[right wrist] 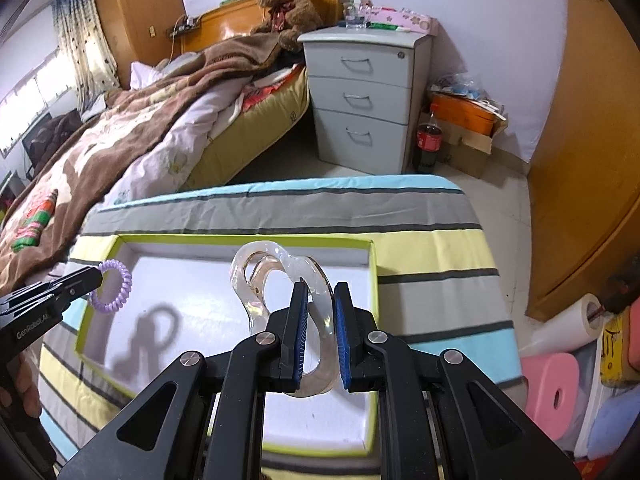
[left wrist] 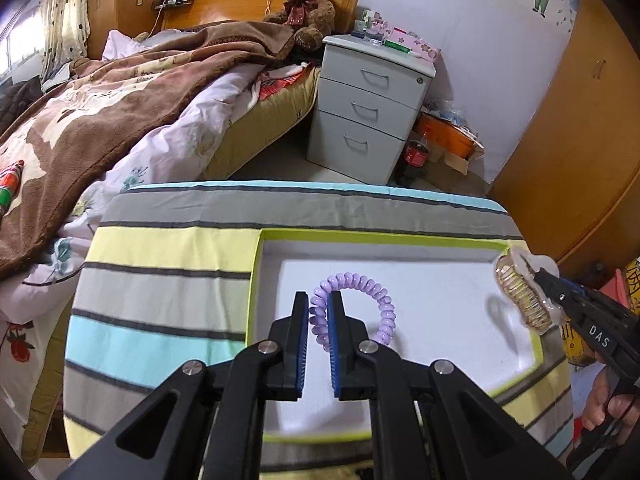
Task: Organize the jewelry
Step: 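Carry both items into the green box lid and open both grippers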
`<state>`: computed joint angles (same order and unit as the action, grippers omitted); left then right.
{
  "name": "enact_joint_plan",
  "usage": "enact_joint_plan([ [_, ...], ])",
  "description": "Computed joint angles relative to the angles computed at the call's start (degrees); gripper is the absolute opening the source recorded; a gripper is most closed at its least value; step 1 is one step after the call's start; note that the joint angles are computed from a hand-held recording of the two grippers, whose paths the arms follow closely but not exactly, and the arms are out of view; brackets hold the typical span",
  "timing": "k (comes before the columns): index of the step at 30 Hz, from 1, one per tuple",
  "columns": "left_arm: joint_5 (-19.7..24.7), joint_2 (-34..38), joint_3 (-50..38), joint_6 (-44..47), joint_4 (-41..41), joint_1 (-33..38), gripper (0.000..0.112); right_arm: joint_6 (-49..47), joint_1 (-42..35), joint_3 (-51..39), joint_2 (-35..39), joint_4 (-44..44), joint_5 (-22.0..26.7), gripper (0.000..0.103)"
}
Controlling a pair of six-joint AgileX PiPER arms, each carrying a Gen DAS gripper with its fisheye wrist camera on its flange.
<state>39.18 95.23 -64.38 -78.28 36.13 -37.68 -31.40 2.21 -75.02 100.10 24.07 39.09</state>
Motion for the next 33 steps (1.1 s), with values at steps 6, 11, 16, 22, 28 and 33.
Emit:
enact_joint_plan([
  [6, -2.43, 4.23, -1.88, 2.97, -2.38, 2.18, 0.010, 2.53, 1.75, -2.21, 3.60, -2.85, -0.46, 0.014],
  [11, -3.90, 6.91, -2.84, 5.48, -5.07, 3.82, 0.010, 3.65, 2.55, -2.45, 5.11, -4.68, -1.43, 0.014],
  [16, -4.18, 8.50, -3.50, 6.34, -6.18, 4.74, 0.010, 3.52, 2.52, -2.42, 5.97, -4.79, -1.89, 0.014],
  [22, -4.90, 9.64, -3.61, 7.17, -7.21, 5.04, 0.010, 2.79, 2.35, -2.72, 6.26, -4.43, -2.13, 0.014],
  [28, -5.16, 9.39, -3.29, 6.81, -7.31, 5.52, 0.010, 3.48, 2.47, -2.68, 6.21, -4.79, -2.38, 0.014],
  [33, -4.52, 9.23, -3.13, 6.40, -6.70, 5.30, 0.020, 2.83, 2.44, -2.61, 6.02, -4.38, -2.33, 0.022],
])
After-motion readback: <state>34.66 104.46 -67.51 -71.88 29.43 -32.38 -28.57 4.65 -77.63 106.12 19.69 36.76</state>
